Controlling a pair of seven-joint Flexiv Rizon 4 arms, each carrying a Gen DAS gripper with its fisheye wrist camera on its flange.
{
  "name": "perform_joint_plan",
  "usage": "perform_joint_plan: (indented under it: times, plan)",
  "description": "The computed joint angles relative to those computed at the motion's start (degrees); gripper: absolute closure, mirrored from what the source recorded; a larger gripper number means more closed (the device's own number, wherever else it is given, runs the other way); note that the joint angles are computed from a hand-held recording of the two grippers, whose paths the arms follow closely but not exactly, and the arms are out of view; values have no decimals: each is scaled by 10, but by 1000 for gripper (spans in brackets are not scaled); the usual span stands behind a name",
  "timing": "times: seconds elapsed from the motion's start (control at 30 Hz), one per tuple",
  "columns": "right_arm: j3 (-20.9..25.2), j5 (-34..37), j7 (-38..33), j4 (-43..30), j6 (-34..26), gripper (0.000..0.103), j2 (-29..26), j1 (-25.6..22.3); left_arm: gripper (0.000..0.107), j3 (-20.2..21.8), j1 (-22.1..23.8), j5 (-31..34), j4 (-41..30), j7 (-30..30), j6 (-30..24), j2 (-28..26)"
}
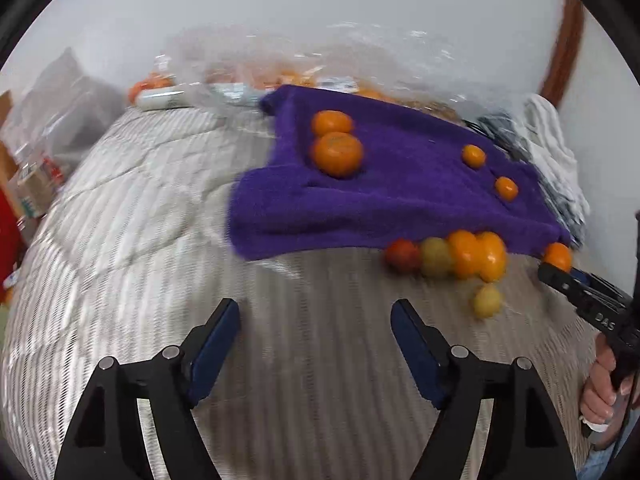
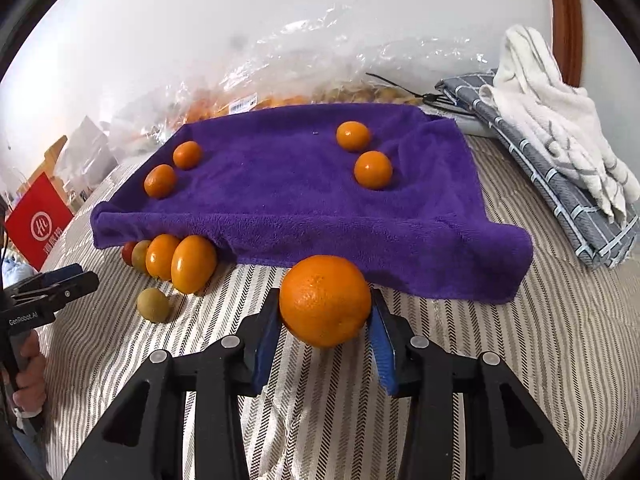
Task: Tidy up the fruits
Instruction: 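Grasp the small red fruit with the left tool while the right tool holds the orange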
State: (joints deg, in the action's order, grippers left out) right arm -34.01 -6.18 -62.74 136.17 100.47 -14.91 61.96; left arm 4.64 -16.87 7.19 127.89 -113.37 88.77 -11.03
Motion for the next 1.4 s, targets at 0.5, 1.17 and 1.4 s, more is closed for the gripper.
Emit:
perform_joint_plan:
  times: [0.5,1.17,1.4]
  plan:
    - [-18,23,-1,5,4,61,3,20,69,2,-35,133,-138,-74,-127,-49]
    - [15,10,4,1,5,61,1,-13,84,-109,78,-53,-2,17,132,-47]
    - [5,24,-2,3,10,61,2,-2,84,-66,24,-109,5,51,159,-52]
